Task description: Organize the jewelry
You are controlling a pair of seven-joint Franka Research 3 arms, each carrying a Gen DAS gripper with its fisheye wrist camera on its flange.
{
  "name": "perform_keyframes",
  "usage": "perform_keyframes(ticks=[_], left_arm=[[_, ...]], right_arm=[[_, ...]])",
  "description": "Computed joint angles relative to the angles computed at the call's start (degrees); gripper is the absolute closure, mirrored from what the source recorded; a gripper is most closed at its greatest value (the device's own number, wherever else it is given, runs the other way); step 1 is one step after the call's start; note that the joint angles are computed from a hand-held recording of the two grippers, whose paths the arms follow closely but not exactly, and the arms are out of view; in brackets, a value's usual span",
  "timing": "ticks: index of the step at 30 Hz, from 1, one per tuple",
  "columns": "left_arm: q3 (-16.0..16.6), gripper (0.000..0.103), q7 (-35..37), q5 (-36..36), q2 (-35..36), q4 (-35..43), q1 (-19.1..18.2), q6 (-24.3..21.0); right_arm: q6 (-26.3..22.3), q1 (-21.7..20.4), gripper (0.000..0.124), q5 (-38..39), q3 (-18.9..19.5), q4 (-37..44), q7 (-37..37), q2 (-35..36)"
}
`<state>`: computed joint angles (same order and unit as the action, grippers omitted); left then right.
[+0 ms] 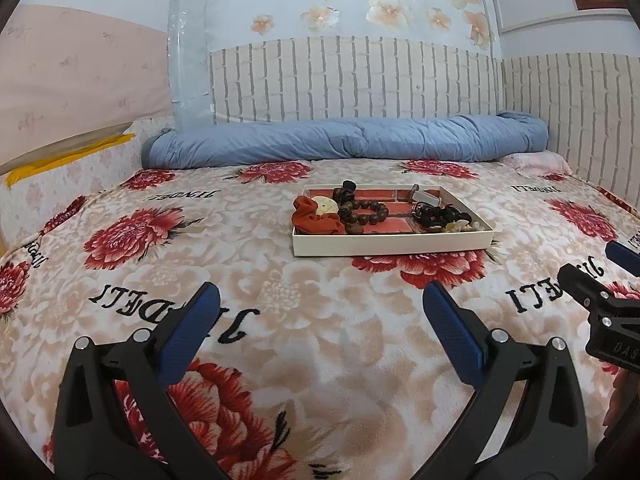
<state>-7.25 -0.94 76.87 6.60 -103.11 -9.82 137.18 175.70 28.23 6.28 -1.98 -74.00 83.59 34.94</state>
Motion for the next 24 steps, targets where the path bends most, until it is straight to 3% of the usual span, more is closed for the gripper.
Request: perform_keyframes(ticks=[24], left_arm=[[0.1, 0.005, -0.2, 0.3, 0.0, -0.1, 0.1, 0.3]], right_arm=[[0.1, -0.8, 0.025, 0.4, 0.8, -0.4, -1.0, -0.4]])
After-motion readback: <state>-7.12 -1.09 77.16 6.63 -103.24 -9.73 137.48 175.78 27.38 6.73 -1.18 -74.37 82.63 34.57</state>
